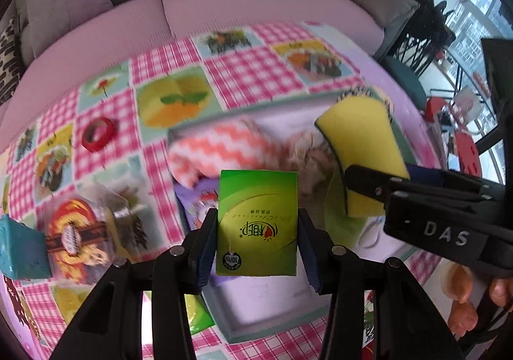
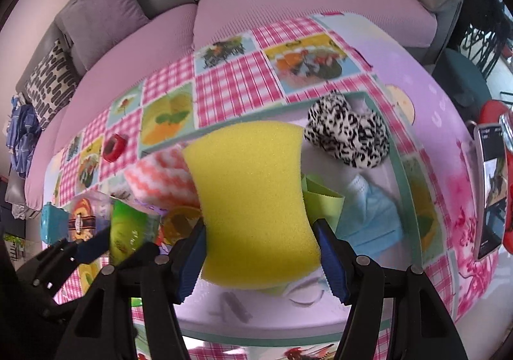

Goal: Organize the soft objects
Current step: 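Lift and carry the sponge and tissue packet with both tools over the white tray, then open the right tool dropping the sponge while the left tool releases the tissue packet into the tray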

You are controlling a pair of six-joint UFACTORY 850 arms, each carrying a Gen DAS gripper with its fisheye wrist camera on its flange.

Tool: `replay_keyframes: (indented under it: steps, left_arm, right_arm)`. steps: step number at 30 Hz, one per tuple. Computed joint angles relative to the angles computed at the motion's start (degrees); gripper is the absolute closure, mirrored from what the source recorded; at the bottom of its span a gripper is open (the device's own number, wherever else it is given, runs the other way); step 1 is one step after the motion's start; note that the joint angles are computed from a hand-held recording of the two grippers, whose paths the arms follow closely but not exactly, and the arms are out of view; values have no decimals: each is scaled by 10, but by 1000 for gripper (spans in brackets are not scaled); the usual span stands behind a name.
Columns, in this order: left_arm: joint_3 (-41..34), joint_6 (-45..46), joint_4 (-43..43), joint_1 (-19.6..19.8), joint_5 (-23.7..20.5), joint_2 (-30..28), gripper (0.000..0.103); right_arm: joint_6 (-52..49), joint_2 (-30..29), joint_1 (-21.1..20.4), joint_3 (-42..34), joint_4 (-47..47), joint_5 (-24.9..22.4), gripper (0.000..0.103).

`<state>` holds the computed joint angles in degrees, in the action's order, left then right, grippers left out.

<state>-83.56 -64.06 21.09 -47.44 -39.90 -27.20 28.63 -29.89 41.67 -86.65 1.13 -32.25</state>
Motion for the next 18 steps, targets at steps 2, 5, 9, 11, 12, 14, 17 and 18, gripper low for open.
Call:
replay_keyframes:
  steps: [2,5,9,11,12,14,17,18]
  left_arm:
    - [-1,10,-15,0,-3,-5,51]
    - [7,-2,-8,-2,3,2,39]
    - [23,-26,3,-3,7,19,34]
    - [35,-45,13,-5,6,31,32]
    - [40,-51,15,-5,5,36,29]
    - [54,-72,25,-7,3,49,23]
    - [78,-108,42,-11,2,71,20]
    - [84,-118,47,-12,2,76,20]
  right_arm:
    - [-6,-1,-1,3,7,-1,33]
    - [-12,0,-3,6,15,0,33]
    - [-11,4,-2,4,12,-2,31]
    - [-11,6,0,5,12,-5,30]
    - [-11,7,0,5,10,-5,28]
    - [-9,10,2,7,5,-7,24]
    - [-4,13,5,10,3,-10,21]
    - [-2,15,6,12,2,-11,19]
